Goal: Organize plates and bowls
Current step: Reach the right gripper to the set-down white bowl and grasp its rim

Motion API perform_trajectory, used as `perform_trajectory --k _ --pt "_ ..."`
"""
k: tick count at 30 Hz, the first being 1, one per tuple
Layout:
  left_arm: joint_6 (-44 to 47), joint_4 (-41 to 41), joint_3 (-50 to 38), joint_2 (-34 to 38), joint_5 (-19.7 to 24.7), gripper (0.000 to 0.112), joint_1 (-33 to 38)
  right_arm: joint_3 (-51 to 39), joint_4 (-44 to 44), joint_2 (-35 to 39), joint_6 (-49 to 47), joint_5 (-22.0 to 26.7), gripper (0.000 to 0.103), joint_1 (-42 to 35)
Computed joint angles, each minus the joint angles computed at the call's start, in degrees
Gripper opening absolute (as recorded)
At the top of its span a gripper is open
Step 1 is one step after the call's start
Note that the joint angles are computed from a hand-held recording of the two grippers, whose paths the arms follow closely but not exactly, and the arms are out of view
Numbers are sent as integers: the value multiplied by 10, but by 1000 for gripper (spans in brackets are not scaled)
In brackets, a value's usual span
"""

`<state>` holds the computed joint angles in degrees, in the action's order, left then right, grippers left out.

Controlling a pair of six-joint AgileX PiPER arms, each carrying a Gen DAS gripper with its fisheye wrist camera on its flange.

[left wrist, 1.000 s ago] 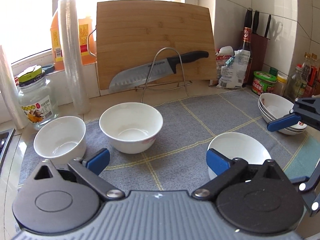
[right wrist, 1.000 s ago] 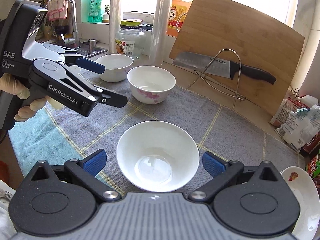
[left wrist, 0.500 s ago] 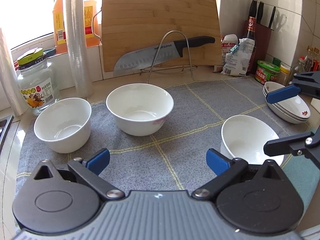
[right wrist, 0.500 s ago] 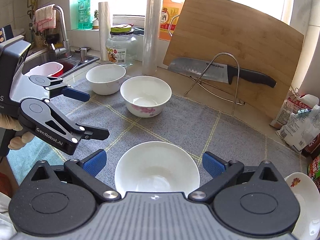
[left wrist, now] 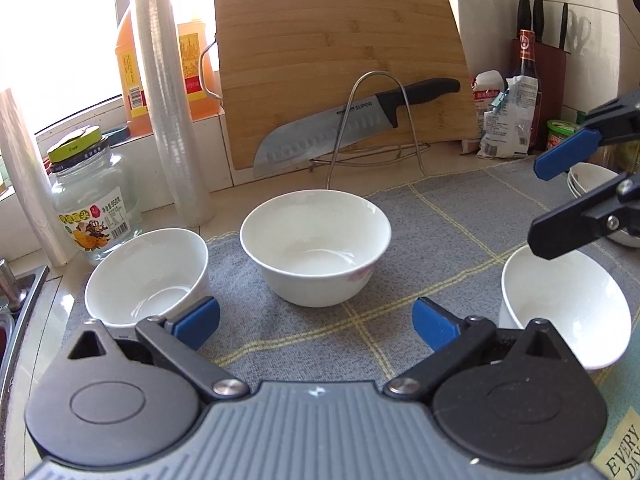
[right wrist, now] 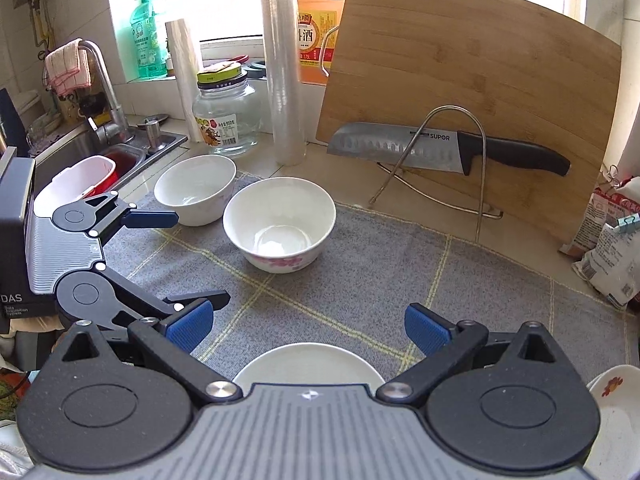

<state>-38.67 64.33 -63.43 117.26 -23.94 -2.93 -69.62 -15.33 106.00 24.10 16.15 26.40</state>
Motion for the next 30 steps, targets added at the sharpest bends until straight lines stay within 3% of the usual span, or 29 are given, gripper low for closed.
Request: perform_trajectory --k 6,10,18,30 --pt "52 -69 -26 24 17 102 -17 -82 148 54 -169 22 103 -26" --pt "33 -55 -50 41 27 102 -22 -149 233 99 -264 54 103 -43" --pt "-22 -11 -97 70 49 102 -27 -296 292 191 -348 137 103 -59" --pt "7 -28 -116 84 61 99 -33 -480 325 305 -381 233 102 -74"
